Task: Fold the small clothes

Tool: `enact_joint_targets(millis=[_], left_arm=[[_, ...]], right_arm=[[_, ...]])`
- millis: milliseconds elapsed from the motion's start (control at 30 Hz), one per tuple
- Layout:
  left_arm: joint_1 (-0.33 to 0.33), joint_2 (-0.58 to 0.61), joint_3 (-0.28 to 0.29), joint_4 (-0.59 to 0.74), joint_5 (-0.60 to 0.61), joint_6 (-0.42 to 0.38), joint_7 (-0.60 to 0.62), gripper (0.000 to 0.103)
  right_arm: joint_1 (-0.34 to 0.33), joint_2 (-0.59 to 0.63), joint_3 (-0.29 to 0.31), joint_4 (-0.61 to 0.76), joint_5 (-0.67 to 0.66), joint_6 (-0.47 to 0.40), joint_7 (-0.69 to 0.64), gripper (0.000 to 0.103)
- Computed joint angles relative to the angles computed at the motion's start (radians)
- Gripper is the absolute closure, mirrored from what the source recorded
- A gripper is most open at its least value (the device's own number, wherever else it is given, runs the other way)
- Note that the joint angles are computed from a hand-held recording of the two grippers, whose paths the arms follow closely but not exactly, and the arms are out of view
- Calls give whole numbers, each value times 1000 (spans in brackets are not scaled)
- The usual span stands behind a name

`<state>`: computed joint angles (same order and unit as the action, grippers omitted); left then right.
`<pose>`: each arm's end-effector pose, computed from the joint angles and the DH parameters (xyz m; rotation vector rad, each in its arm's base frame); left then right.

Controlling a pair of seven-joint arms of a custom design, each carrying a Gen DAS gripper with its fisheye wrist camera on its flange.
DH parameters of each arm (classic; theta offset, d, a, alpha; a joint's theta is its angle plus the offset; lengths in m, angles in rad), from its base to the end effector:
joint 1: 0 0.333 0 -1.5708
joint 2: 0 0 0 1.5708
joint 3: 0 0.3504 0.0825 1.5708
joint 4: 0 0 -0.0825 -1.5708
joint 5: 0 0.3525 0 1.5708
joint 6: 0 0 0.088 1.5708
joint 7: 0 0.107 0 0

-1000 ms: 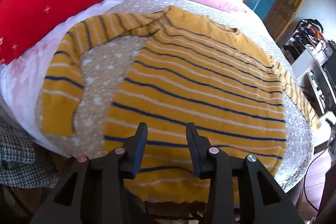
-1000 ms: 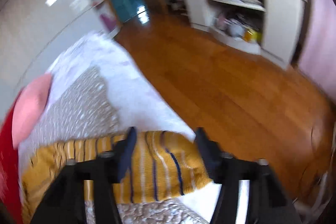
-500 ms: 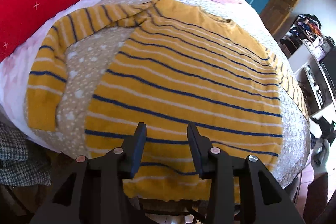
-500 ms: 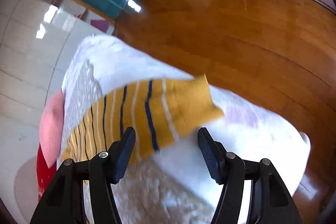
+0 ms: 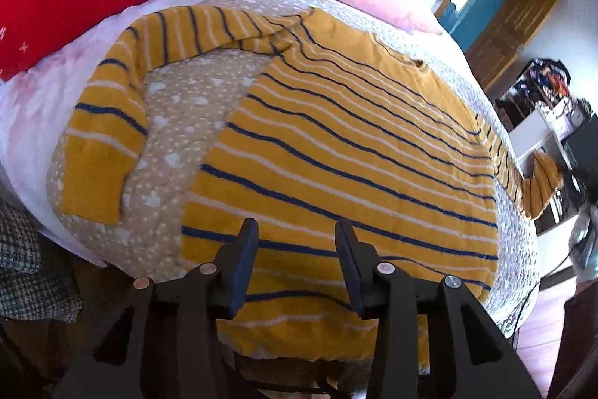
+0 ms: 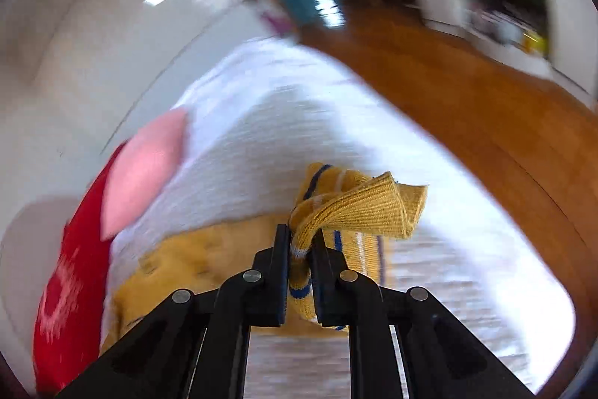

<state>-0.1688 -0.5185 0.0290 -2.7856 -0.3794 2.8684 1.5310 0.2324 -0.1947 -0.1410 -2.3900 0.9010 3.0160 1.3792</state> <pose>0.3516 -0.0279 0.4736 -2.2056 1.7393 -0.8638 0.4734 -0.0187 0.5197 -1.0860 2.0063 -0.2644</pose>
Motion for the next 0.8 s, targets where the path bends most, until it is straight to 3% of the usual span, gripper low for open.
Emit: enact_joint_targets(millis=[167,300,500,600,700,733,800], left_arm=[[-2,-46,77,-47,-33,21,58,61],[41,-82,124,-84,-50,29,84,61],[110,-107,176,-116,-49,44,121,60],[109,-96,216,-123,-71,57,150,60],[97,-97,254,-126,-107,63,179,59],[92,-101,274,-128,-124,66,191,60],[100,-109,285,-130,-143,73,202,59]], right_arm=[[52,197,142,297,-155,-98,101,91],[100,413,248,578,-320,-186,205,96],[226,750,281,995,-610,-354,387,96],[286,873,255,1161,-715,-462,460,96],[312,978,259,1300,-770,-581,483,91],[317,984,259,1306,-777,-599,485,82],[318,963,280,1258,-776,-547,458,60]])
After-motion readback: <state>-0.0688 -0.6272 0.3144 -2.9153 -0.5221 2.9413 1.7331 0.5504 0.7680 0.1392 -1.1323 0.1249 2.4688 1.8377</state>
